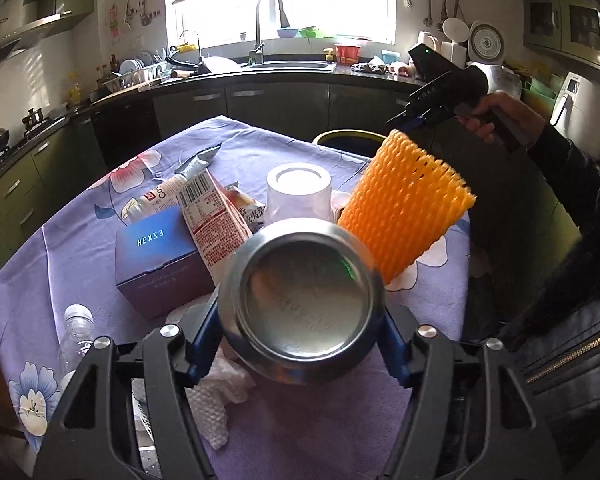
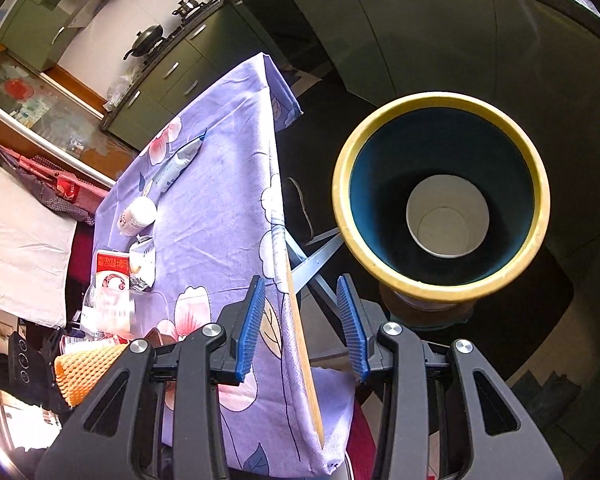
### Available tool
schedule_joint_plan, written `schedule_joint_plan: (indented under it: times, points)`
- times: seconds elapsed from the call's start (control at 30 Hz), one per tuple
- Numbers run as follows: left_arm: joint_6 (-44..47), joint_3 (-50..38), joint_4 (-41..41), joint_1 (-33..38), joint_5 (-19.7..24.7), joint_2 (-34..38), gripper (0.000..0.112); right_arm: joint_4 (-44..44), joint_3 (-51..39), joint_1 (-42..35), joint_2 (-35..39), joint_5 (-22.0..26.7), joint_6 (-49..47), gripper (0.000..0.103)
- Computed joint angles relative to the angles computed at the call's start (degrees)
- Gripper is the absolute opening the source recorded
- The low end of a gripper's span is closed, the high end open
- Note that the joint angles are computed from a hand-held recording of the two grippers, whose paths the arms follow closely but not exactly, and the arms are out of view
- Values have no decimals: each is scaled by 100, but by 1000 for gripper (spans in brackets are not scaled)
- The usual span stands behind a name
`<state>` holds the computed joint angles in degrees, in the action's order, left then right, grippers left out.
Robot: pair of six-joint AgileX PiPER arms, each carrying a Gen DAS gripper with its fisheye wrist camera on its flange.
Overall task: Collect trash
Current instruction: 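Grasp the silver can with the left gripper and lift it, then carry the silver can over the bin and open the left gripper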
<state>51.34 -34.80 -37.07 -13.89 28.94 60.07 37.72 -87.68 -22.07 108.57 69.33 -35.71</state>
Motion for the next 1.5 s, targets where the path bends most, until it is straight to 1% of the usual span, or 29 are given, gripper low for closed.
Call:
schedule_joint_plan:
  times: [0.03,0.2,0.4,0.53,0.73,0.83,0.97,1.1,1.23,1.37,1.43,1.5]
  points:
    - [-12,35,-1,-19,-38,-40,62,12,-13,12,18,11,-10,38]
    - [268,47,-338,234,212,-147,62,54,-60,-10,81,35,-88,38]
    - [368,1,-540,423,343,-335,61,135,10,18,59,-30,-177,38]
    - [135,-62,-336,310,226,-332,61,154,42,56,57,-49,-207,38]
    - [38,-163,-241,297,231,-408,61,213,90,81,46,-72,-302,38]
    - [-63,-305,-146,296,275,-426,61,222,76,74,31,-62,-307,38]
    - [-389,-750,178,163,359,-261,61,246,134,-25,-78,-110,-389,38]
    - [-622,-1479,298,21,519,214,61,295,204,-195,-177,-150,-528,38]
    - [-1173,-2388,656,-311,664,842,61,353,203,-409,-198,-117,-697,38]
    - [-1883,-3848,1117,-764,1001,1880,61,420,199,-701,-195,-153,-921,38]
    - [-2077,-4639,1204,-956,1241,2461,61,462,163,-848,-165,-140,-997,38]
    - [-2307,-5762,1245,-1178,1716,3290,61,512,106,-1066,-92,-93,-1090,38]
